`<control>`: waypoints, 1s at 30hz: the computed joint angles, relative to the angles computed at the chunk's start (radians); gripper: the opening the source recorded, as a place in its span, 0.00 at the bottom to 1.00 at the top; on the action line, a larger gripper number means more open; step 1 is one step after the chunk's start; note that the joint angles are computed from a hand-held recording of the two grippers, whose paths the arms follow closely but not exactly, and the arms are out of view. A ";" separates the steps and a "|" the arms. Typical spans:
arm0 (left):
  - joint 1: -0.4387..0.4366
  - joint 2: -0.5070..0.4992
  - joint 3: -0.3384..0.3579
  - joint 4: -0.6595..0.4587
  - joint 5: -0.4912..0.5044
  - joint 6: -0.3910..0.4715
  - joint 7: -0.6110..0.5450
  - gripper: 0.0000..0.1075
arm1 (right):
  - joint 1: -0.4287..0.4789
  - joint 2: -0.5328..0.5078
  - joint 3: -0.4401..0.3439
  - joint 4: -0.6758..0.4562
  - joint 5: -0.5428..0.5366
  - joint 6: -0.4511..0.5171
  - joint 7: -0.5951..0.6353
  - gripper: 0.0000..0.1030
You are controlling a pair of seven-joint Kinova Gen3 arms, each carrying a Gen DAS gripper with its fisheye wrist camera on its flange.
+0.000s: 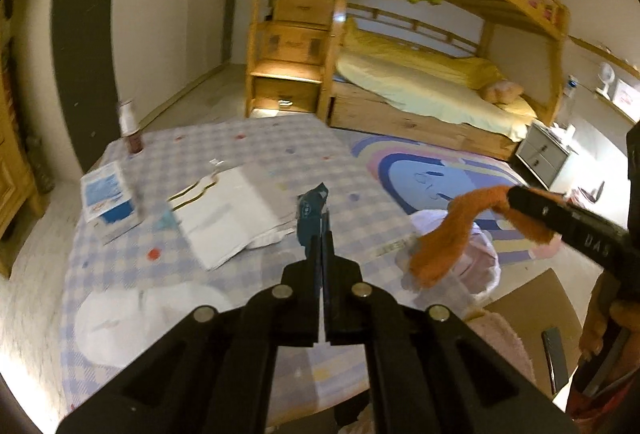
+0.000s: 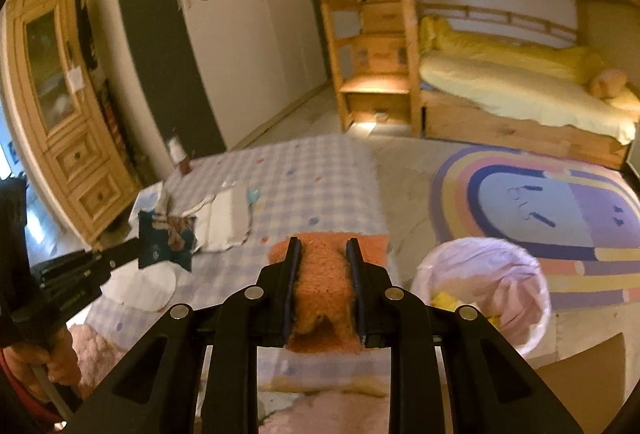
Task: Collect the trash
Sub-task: 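Carry the glove and packet over the bin and open both grippers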
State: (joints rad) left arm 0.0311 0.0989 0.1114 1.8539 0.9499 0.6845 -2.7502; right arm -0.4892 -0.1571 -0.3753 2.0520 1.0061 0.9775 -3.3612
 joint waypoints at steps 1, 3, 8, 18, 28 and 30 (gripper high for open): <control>0.007 0.001 0.006 -0.002 -0.003 -0.005 -0.003 0.00 | -0.003 -0.008 -0.002 0.003 0.001 0.016 -0.005 0.23; 0.026 0.005 0.019 -0.008 -0.013 -0.014 -0.008 0.00 | 0.002 -0.028 -0.016 0.009 -0.001 0.054 -0.013 0.23; 0.086 0.028 0.066 -0.028 -0.031 -0.039 -0.028 0.00 | 0.020 -0.066 -0.037 0.034 -0.027 0.139 -0.031 0.23; 0.227 0.152 0.174 -0.127 -0.095 -0.072 -0.020 0.00 | 0.099 -0.131 -0.019 0.127 -0.096 0.162 -0.066 0.23; 0.358 0.346 0.236 -0.327 -0.332 -0.062 0.191 0.00 | 0.241 -0.159 0.086 0.226 -0.096 0.000 -0.050 0.23; 0.377 0.376 0.241 -0.357 -0.374 -0.065 0.223 0.00 | 0.273 -0.151 0.114 0.243 -0.088 -0.053 -0.038 0.25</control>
